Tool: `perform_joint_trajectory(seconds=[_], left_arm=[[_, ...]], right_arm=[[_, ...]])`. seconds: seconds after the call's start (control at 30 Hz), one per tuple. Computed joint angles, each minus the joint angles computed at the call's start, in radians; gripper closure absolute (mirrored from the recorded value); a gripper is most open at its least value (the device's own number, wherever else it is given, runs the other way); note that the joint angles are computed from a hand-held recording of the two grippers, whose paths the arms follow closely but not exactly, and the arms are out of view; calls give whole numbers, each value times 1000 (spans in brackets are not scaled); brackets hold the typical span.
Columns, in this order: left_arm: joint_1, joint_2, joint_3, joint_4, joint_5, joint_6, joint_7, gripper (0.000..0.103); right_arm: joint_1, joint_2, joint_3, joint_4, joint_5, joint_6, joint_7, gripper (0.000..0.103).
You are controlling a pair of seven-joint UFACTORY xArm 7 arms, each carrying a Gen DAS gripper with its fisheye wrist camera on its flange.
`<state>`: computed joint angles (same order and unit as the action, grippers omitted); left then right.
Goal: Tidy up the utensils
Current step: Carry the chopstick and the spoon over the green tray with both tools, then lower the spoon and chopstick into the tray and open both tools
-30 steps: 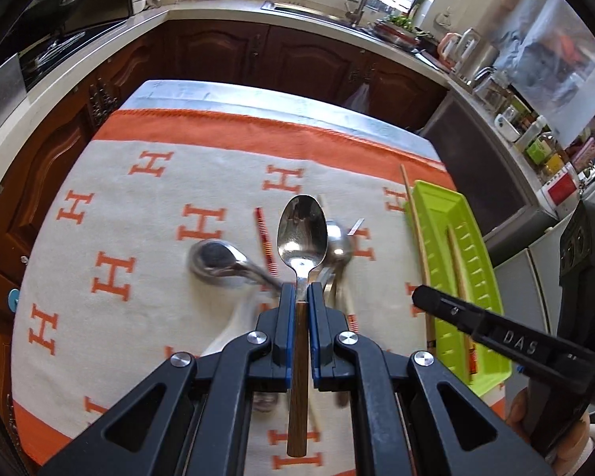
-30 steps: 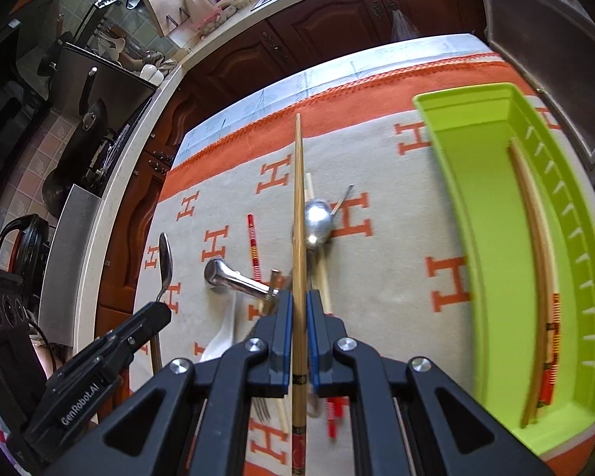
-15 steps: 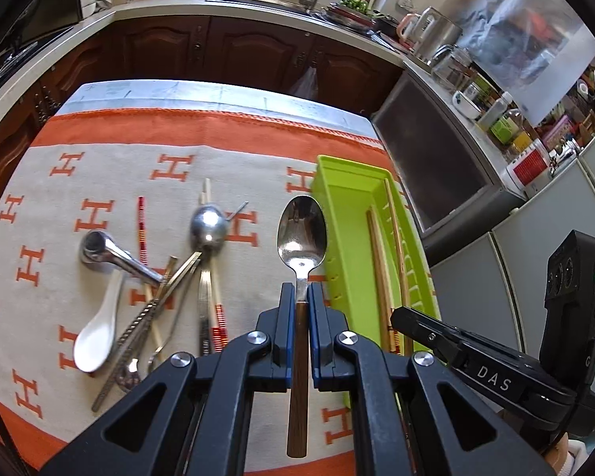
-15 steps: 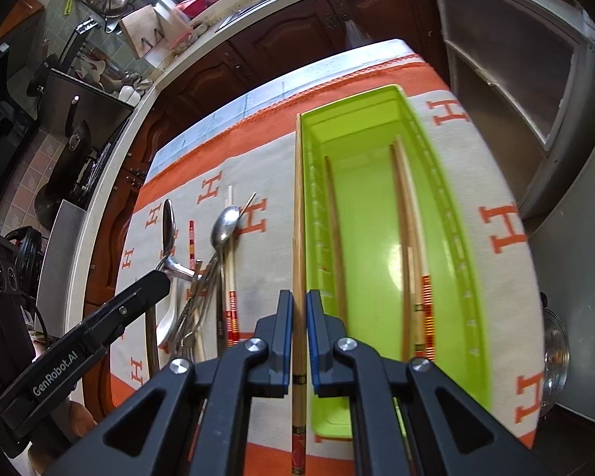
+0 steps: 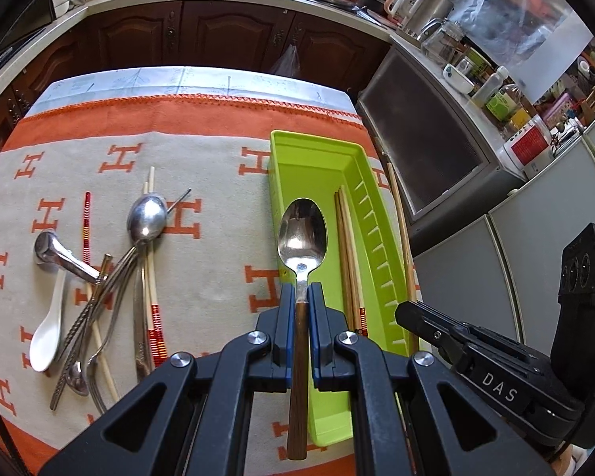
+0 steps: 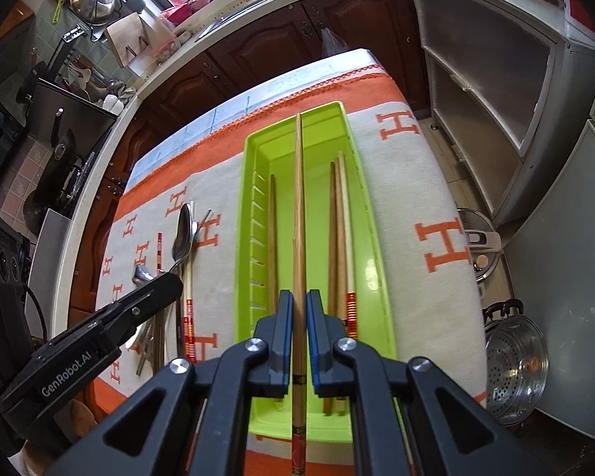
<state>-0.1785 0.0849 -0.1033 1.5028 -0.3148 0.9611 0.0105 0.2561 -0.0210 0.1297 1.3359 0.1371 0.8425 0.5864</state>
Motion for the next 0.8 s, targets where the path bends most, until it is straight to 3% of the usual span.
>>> perform_joint_trajectory(seconds=[0.7,0.8], left_arm=[[-78,175,-27,118,150,-28,-112,98],[-77,179,-30,121,147,-22,-106,91]], right_arm=[[-20,121,-19,96,-57,99,-61,96],[-23,132,-21,110,-58,101,-75,95]])
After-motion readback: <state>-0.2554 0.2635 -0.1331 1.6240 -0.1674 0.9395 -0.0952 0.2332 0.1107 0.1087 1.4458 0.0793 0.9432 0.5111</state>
